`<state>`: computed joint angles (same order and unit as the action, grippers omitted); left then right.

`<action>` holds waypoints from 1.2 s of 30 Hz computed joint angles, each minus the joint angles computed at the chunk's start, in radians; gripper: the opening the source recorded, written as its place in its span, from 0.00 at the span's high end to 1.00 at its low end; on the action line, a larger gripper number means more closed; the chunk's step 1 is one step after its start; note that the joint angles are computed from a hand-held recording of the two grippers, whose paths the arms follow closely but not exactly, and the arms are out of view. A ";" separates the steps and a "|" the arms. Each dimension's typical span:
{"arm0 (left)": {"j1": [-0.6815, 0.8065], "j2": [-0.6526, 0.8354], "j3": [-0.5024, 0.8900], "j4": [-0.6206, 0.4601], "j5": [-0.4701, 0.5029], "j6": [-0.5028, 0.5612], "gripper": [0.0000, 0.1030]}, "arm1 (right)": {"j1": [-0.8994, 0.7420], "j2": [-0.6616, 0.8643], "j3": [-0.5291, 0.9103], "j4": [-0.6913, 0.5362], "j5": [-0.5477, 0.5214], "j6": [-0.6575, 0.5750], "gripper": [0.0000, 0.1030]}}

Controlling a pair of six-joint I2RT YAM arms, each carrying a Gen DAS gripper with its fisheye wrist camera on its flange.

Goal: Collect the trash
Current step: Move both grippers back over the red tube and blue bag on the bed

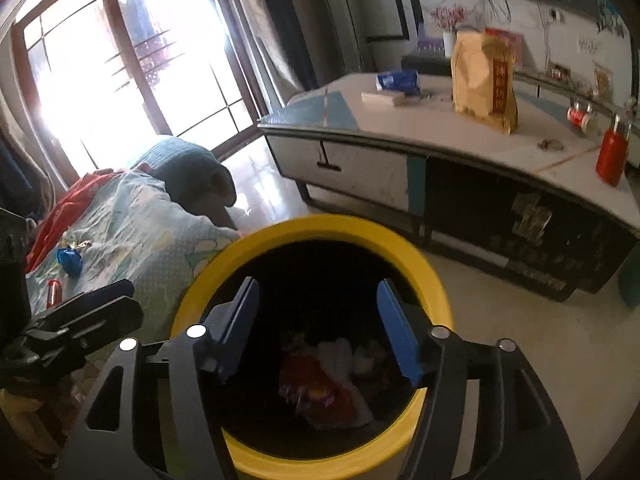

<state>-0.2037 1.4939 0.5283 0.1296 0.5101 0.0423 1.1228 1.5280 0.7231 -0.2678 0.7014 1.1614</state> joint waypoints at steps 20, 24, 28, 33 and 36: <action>0.160 -0.327 -0.130 -0.034 -0.036 0.067 0.11 | 0.132 0.068 0.197 -0.140 0.224 -0.023 0.19; 0.228 -0.361 -0.134 -0.053 -0.008 0.080 0.11 | 0.153 0.096 0.239 -0.129 0.244 -0.056 0.19; 0.296 -0.378 -0.131 -0.068 0.028 0.094 0.11 | 0.172 0.122 0.277 -0.121 0.257 -0.090 0.19; 0.388 -0.379 -0.117 -0.087 0.073 0.106 0.11 | 0.186 0.163 0.329 -0.099 0.256 -0.146 0.19; 0.450 -0.374 -0.108 -0.094 0.103 0.115 0.11 | 0.194 0.190 0.360 -0.088 0.250 -0.173 0.19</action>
<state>0.2458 1.1195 0.4208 0.0356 0.6132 0.1569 1.3163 1.7177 1.0836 -0.3561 0.9515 0.9882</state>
